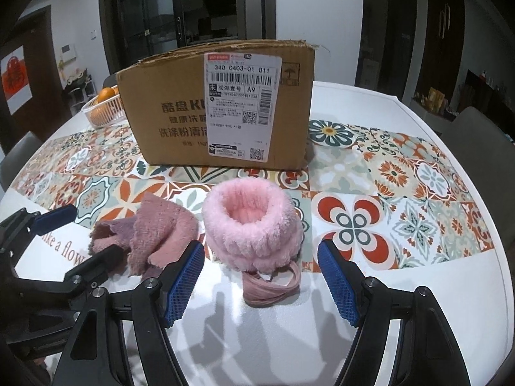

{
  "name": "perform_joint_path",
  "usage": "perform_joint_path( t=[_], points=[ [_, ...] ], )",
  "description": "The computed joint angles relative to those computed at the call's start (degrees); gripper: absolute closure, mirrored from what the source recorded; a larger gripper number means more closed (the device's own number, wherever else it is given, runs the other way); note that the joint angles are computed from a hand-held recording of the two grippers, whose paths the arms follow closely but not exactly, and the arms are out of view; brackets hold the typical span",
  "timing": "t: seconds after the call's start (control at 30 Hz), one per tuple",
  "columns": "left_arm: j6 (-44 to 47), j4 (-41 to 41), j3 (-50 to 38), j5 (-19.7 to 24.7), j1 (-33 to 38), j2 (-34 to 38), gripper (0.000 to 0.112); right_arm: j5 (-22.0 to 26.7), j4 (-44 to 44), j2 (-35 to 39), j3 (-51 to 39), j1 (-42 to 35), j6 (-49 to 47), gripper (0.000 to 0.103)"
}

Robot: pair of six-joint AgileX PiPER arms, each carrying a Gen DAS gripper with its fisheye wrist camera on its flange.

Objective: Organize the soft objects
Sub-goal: 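Grasp the mauve towel with the left tool while the right tool grasps the pink wristband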

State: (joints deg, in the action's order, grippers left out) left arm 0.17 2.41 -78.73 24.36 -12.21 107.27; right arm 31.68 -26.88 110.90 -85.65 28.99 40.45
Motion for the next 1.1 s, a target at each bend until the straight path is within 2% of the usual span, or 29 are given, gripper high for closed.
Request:
perform_joint_path(
  t=[0.33, 0.47, 0.63, 0.7, 0.8, 0.93, 1.1],
  points=[
    [1.2, -2.0, -6.8, 3.9, 0.4, 6.1, 0.031, 0.6, 2.5, 3.2, -3.3, -1.0, -2.1, 0.029],
    [2.0, -3.1, -8.3, 5.4, 0.5, 7.5, 0.045, 0.1, 2.0, 3.4, -3.3, -1.1, -1.6, 0.031],
    [3.0, -4.2, -8.2, 5.8, 0.4, 7.6, 0.066, -0.3, 2.5, 3.2, -3.0, -0.9, -2.7, 0.052],
    [3.4, -5.0, -7.9, 5.7, 0.5, 7.3, 0.08, -0.4, 1.7, 3.0, -2.8, -0.7, -2.2, 0.057],
    [3.7, -5.4, -7.0, 5.0, 0.5, 6.6, 0.092, -0.7, 1.2, 2.7, -2.3, -0.6, -1.8, 0.065],
    [3.6, -5.9, -5.5, 3.6, 0.4, 5.3, 0.096, -1.2, 1.6, 2.0, -1.6, -0.8, -1.4, 0.075],
    [3.8, -7.0, -3.1, 1.7, 0.5, 2.9, 0.096, -2.3, -0.5, 0.5, -0.1, -0.5, 1.0, 0.078]
  ],
)
